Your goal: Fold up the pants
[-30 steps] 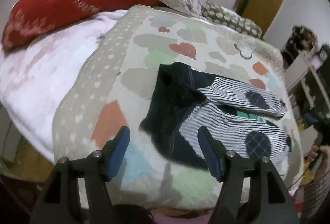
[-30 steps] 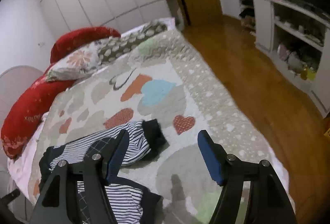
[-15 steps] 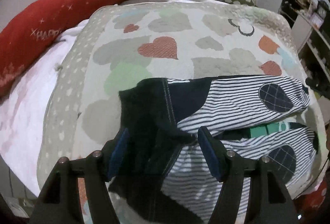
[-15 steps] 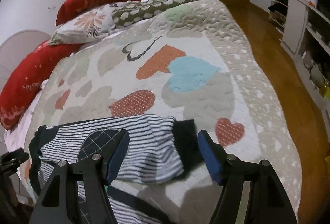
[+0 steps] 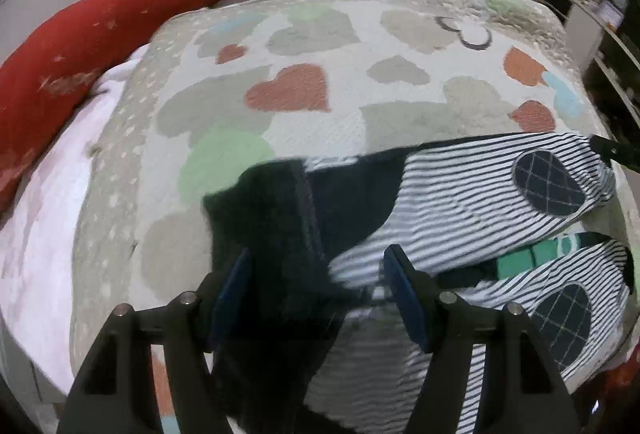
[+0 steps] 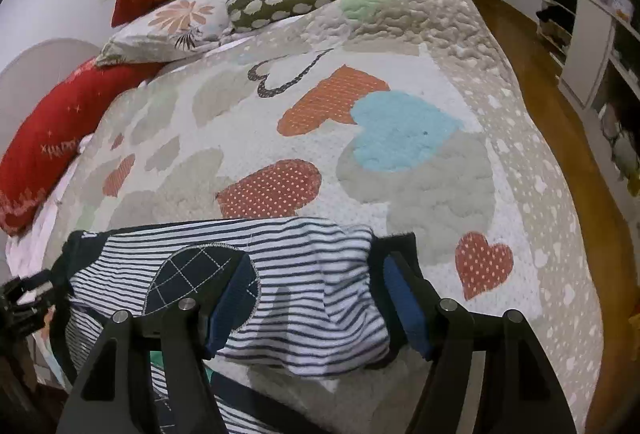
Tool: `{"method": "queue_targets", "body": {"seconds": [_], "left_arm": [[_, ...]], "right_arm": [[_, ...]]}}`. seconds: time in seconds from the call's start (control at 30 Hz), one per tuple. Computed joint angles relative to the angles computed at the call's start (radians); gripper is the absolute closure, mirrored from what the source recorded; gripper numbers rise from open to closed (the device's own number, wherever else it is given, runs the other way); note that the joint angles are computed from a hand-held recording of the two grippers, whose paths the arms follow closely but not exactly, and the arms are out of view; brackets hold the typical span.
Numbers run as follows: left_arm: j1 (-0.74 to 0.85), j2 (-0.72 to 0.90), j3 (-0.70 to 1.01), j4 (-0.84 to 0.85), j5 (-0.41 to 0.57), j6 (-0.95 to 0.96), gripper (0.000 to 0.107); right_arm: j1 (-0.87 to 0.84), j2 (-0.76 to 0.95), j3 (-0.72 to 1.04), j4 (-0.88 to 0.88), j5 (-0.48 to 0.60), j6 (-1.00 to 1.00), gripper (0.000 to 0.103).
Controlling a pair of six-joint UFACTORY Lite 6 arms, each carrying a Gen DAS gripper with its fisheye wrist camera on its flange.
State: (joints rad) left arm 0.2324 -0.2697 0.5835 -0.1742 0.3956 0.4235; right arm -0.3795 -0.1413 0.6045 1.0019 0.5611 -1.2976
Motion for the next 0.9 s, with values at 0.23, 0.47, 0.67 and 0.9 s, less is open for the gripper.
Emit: {"method": "queue_targets", "body": {"seconds": [0.23,0.47,0.67,0.9], "left_arm": [[-0.021,0.422,0.345,-0.179,0.079,0.259,0.039],[-0.105,0.611,0.475,-0.080,0.075,0.259,0.024],[-0.165,0.510,0.378,-0.067,0.028,0.264,0.089],[-0.182,0.270,0.205,-0.019,-0.011,0.184,0.099]], "right_arm": [[0.204,0.123,0.171,-0.121,-0.039,0.083,0.030],[0.438,0.326,0.295,-0.335,-0.148,0.207,0.030],[0.508,0.368,0.270,-0.346,-0.242,0.214,0.067],[0.466,0.203,0.157,-0.221,-0.150,0.117,0.099]]}}
